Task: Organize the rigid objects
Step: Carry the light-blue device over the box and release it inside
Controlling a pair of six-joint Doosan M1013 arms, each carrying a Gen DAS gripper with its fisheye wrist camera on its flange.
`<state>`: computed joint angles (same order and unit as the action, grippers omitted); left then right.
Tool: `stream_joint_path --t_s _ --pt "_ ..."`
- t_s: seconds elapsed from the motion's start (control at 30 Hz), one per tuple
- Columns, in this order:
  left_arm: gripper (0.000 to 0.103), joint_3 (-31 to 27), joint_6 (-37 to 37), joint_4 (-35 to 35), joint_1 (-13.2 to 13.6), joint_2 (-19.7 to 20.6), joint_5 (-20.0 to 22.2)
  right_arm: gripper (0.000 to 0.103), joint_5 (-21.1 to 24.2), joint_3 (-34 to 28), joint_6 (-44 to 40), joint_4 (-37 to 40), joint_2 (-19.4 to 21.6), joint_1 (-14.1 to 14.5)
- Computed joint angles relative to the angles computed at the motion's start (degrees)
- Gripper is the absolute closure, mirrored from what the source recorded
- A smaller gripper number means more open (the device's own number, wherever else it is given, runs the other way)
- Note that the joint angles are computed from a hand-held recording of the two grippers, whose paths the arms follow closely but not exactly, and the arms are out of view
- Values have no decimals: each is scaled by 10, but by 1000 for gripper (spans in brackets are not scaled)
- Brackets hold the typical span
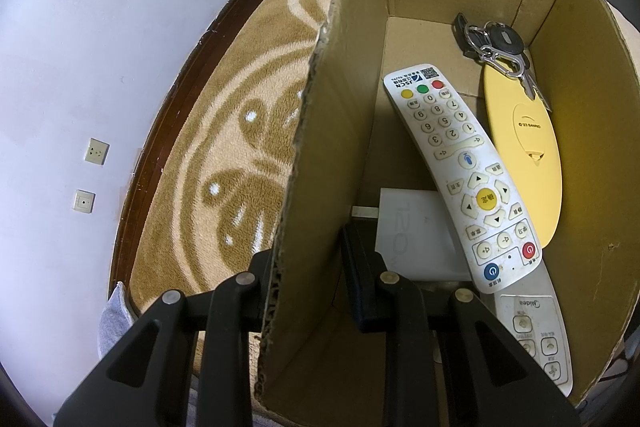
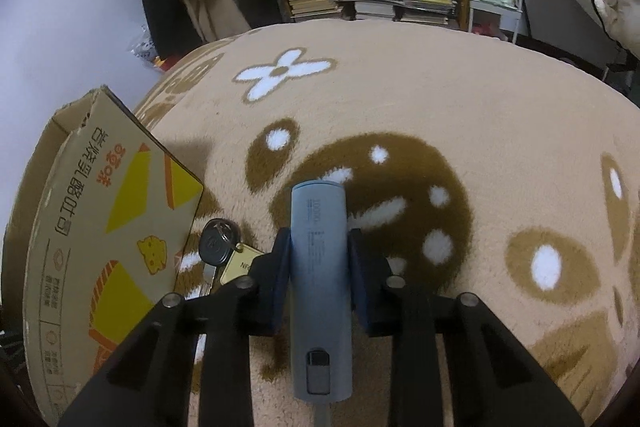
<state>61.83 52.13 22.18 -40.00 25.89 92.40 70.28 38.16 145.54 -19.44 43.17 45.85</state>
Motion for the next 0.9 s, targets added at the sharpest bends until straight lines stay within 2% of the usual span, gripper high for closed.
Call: stream_joint_path --t_s 0.37,0.6,0.9 --pt "79 0 1 1 0 0 0 74 -52 13 34 -32 -22 10" --pt "79 2 1 1 0 -1 0 74 -83 -4 40 -66 -24 22" --pt "79 3 3 2 1 -2 1 74 -143 -24 34 -94 -32 38"
